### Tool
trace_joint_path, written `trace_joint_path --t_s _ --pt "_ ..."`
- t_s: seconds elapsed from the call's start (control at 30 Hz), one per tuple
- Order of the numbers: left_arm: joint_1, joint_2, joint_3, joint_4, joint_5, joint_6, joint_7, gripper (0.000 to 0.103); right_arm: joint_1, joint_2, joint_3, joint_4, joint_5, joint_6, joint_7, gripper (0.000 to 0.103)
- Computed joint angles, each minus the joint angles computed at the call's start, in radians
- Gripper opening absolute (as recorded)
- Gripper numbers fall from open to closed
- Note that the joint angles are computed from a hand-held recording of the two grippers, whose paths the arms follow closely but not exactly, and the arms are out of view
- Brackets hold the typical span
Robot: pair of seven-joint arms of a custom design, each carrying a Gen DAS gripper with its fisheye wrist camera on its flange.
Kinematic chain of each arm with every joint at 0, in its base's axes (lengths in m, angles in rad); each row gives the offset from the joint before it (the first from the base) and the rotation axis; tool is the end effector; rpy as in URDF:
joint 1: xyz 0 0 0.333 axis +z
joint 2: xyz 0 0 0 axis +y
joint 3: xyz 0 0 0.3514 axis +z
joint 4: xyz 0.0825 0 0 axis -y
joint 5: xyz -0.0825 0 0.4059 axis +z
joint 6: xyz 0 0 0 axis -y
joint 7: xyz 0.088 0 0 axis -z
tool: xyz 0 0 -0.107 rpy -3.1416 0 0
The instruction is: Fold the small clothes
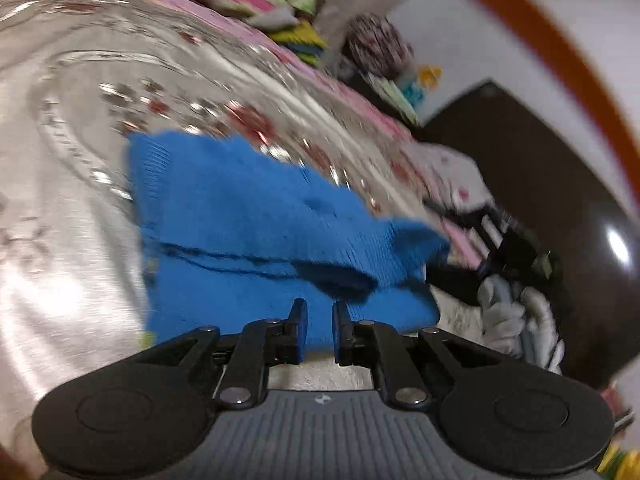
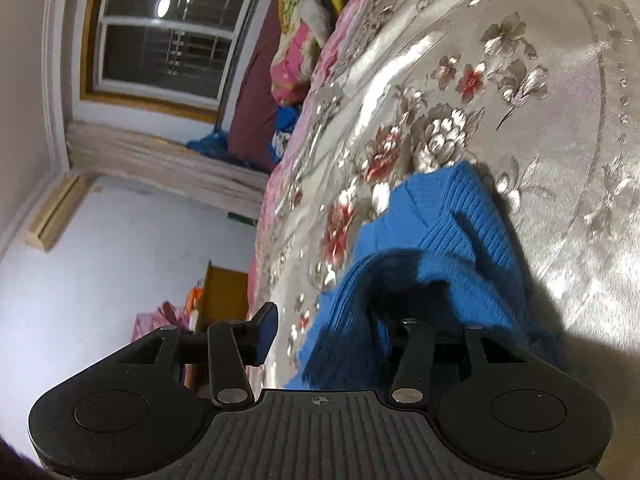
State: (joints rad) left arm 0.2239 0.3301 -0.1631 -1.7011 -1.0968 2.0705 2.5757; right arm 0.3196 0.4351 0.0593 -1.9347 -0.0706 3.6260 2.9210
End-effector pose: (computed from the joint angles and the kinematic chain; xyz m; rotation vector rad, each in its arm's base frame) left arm 0.6974 0.0090 0.4591 1.4446 -2.1298 1.3931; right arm 0.6437 0.2591 0.4345 -0.6132 1.7838 0.1163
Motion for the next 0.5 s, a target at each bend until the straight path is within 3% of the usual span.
trace_joint_path --t_s 0.27,0.5 --pt "-0.039 0.113 -0.042 0.149 0.065 -0.009 -0.068 0.017 -0.051 0.014 0.049 0.040 -0.107 -0.027 0.044 0.049" --pt "-0.059 0.159 -0.068 0.218 0.072 0.165 -0.142 0.017 -0.013 0.037 -0.002 0.073 -0.043 -0.010 0.026 0.049"
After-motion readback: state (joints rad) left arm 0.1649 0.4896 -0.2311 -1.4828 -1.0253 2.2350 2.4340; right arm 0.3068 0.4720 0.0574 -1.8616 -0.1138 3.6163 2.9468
